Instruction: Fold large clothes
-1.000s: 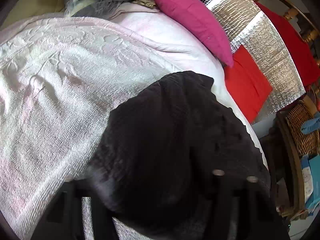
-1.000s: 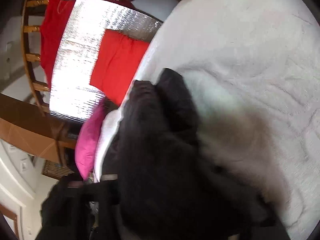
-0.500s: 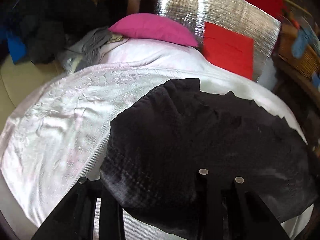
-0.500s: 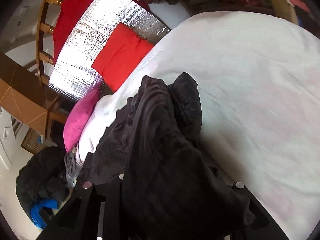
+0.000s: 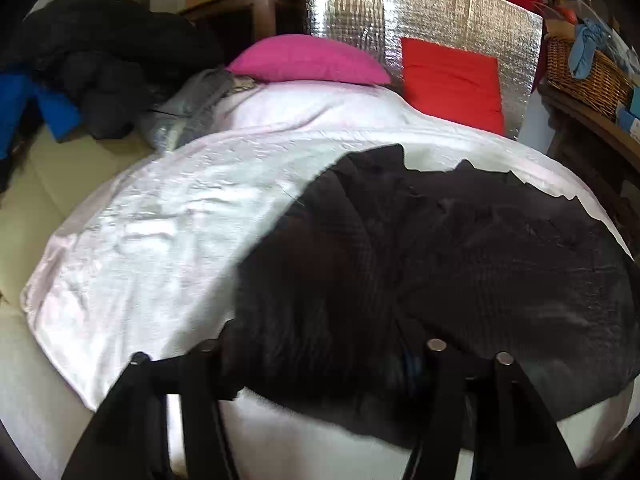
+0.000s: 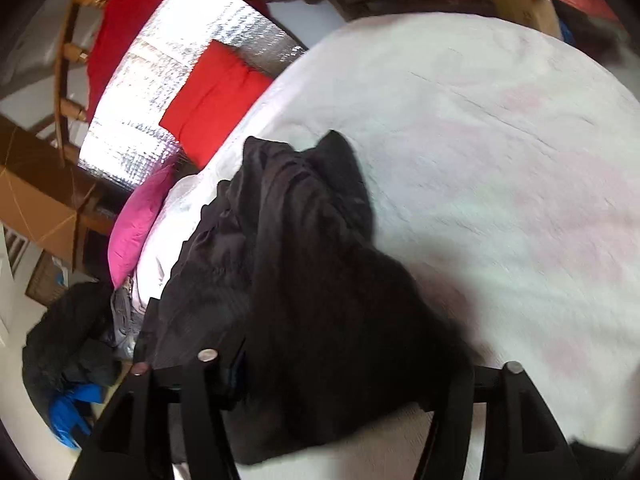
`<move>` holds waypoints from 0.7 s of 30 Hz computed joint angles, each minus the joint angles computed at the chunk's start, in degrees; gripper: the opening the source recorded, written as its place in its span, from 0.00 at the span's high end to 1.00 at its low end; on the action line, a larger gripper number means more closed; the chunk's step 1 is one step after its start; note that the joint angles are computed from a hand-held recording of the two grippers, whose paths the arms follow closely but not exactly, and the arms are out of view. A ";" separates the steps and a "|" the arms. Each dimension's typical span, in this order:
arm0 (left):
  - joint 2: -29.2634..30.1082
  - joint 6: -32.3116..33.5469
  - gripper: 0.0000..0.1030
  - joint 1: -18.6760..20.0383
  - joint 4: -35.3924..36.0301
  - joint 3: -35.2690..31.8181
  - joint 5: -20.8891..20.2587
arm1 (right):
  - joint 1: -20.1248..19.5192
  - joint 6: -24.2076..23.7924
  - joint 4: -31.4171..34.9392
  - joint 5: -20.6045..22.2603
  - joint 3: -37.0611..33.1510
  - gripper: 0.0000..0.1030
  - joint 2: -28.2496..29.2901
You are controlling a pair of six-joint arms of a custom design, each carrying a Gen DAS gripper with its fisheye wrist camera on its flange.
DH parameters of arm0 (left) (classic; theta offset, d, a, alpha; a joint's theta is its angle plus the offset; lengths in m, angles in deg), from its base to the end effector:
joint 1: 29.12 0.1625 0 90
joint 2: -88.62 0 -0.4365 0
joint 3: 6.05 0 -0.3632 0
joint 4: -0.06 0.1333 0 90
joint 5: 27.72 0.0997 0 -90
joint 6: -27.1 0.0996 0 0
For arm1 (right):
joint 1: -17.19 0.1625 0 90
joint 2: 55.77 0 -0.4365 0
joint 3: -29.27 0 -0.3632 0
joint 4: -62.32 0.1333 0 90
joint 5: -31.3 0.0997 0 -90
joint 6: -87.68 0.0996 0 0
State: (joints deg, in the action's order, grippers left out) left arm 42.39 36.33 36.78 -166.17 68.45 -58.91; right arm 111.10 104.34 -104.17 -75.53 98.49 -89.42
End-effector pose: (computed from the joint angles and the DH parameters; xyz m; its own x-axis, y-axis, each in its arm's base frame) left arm -0.0974 -0.7528 0.3452 -0.6788 -0.2657 -0.6846 0.3873 0.6625 -0.6412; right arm 0.1585 -0.7876 0.1864 -0.9420 0.3349 0.0218 0.2281 0.6867 -0.6902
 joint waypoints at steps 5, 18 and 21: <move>-1.82 18.11 0.18 -4.24 -24.65 6.09 6.01 | 3.46 -8.03 -4.27 -11.19 8.84 0.32 -6.12; -7.90 40.52 0.01 -17.66 -45.20 9.21 14.43 | 18.27 -33.58 -17.57 -23.36 11.85 0.31 -6.28; -6.95 51.36 0.01 -20.48 -54.40 5.61 16.43 | 21.22 -38.70 -22.27 -25.39 12.27 0.31 -5.52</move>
State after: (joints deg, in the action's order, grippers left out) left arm 35.44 87.70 16.29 -220.57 74.06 -42.48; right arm 132.32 65.65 -126.44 -100.92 110.75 -94.94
